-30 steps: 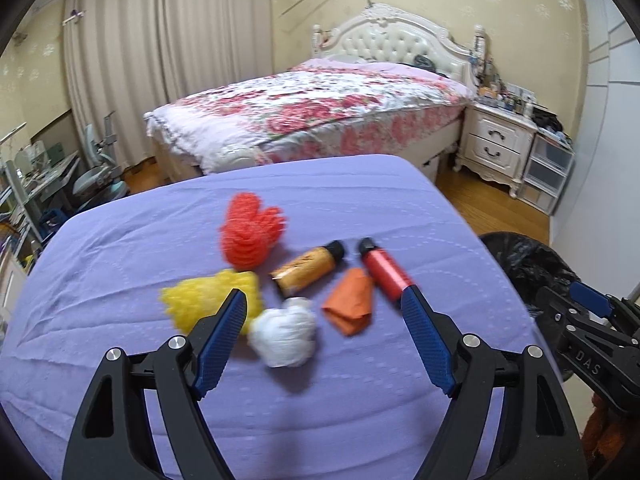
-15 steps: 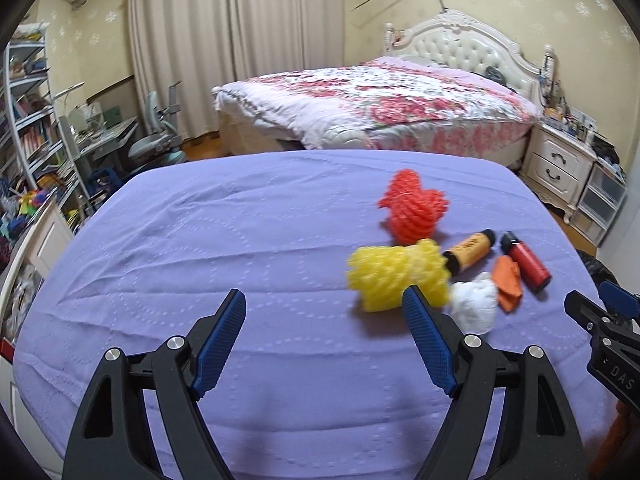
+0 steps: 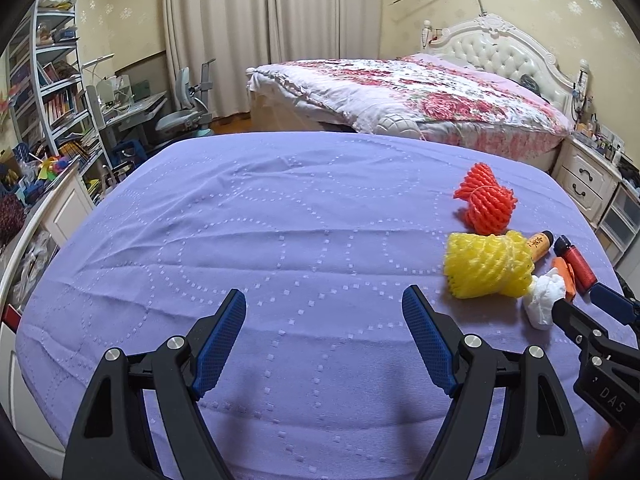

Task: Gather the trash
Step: 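Return the right tool to the table and grasp the white crumpled tissue, then grasp the yellow foam net with the left tool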

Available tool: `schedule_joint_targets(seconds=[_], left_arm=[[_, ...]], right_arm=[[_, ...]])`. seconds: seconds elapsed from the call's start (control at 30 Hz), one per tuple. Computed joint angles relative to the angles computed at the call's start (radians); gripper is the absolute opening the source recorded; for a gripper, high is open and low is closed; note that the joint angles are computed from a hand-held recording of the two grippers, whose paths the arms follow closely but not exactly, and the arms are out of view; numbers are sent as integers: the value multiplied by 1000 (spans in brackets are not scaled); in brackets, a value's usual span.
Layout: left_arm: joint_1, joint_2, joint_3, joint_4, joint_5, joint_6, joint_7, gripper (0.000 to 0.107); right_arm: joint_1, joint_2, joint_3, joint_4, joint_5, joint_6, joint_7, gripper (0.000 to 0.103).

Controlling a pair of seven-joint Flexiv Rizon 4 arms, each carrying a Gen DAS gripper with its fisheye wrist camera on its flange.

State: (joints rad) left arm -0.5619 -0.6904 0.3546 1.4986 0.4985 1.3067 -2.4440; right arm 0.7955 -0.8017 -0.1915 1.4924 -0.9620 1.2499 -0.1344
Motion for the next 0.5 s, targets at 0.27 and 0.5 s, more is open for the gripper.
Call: schedule_joint_targets(seconds=[0.27,0.5], left_arm=[[16,-12,-22,-3,-23,14,22,78],[14,-25,-36,-7,-57,33,64,78]], right_arm=[[-21,-57,61,-89,88,-57,-129,42],[16,-24,-5,-24,88,-8,-75,31]])
